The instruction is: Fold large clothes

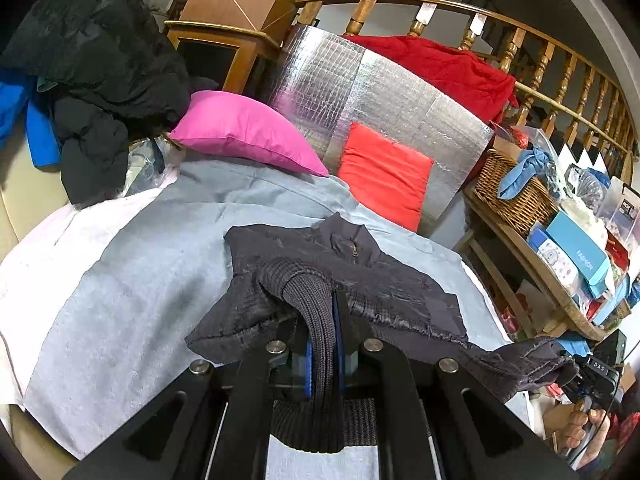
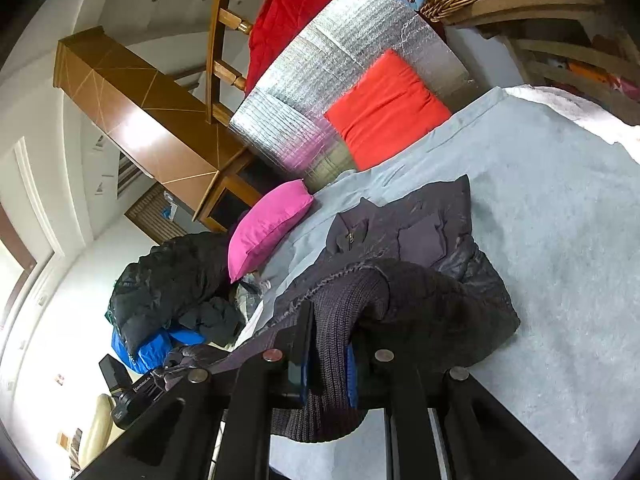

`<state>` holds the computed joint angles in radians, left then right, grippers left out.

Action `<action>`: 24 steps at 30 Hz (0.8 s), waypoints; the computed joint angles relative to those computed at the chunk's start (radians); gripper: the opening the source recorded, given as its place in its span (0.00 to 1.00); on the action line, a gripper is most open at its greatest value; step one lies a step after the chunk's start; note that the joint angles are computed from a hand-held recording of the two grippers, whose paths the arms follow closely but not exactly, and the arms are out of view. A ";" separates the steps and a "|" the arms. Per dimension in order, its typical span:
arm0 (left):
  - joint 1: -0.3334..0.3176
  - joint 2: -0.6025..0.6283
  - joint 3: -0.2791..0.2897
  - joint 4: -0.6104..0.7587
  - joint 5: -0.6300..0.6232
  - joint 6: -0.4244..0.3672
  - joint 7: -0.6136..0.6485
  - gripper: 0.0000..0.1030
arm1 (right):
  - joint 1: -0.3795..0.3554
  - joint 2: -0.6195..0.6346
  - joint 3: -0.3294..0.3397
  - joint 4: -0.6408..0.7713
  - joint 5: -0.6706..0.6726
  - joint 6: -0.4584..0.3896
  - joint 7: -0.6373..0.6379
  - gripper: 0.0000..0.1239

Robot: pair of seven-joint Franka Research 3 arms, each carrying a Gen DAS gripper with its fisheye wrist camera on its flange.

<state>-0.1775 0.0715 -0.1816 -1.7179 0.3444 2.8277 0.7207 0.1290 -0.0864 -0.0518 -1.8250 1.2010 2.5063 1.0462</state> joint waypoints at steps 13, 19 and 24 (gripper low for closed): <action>-0.010 0.027 0.006 0.049 0.045 -0.029 -0.019 0.09 | 0.000 0.027 0.012 0.042 -0.064 0.036 0.033 0.11; -0.011 0.033 0.010 0.057 0.059 -0.030 -0.032 0.09 | 0.000 0.048 0.023 0.071 -0.112 0.061 0.062 0.11; -0.014 0.045 0.014 0.074 0.084 -0.036 -0.043 0.09 | 0.003 0.053 0.032 0.082 -0.150 0.090 0.076 0.11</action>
